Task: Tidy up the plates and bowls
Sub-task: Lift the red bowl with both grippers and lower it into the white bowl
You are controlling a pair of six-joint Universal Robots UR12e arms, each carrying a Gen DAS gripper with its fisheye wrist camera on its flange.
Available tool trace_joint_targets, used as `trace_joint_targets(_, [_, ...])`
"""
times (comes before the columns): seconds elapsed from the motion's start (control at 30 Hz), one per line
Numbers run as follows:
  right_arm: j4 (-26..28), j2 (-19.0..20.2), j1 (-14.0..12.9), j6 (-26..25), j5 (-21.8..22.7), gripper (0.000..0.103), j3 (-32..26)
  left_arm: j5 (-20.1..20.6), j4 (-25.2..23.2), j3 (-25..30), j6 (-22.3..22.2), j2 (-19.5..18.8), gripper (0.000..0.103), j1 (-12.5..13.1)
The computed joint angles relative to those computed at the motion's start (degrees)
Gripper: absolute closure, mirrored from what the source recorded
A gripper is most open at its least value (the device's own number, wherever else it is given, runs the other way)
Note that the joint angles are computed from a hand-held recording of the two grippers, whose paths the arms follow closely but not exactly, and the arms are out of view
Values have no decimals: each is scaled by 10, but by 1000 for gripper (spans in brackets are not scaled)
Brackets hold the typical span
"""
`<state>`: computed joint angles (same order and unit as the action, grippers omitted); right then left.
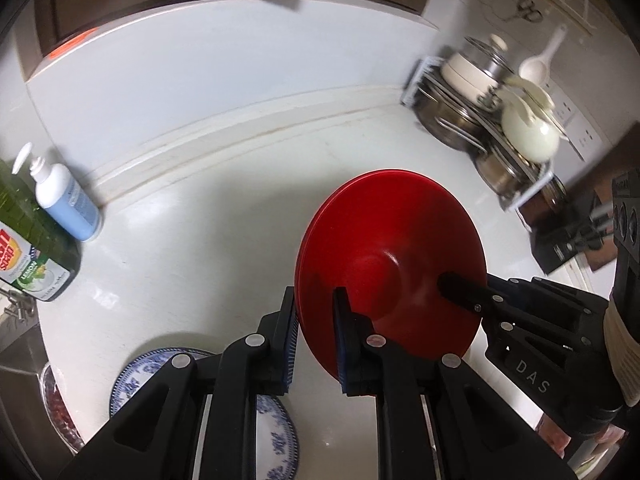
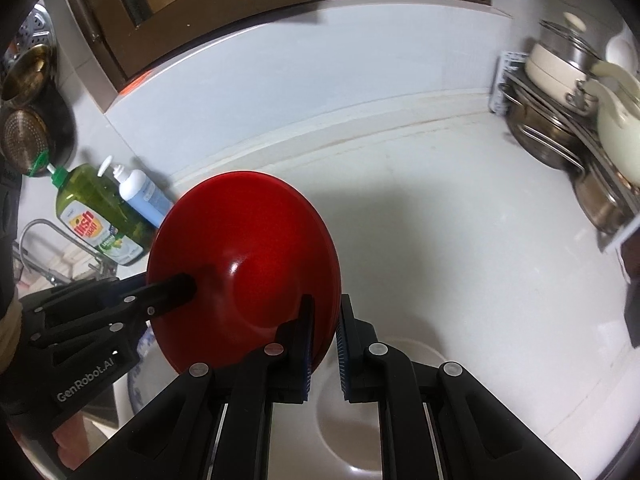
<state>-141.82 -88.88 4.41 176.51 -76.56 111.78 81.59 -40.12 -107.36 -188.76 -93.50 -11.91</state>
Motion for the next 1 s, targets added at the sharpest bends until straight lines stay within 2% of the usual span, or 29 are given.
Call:
trace_joint_targets(0.43, [31,-42,-40,-5,-18,91,47,-29,-45,11,26,-16,87,-34])
trace_joint_targets(1.0, [66,-42,-66,-6,-20,91,66,-39,-87,20,23,-42,86,-51])
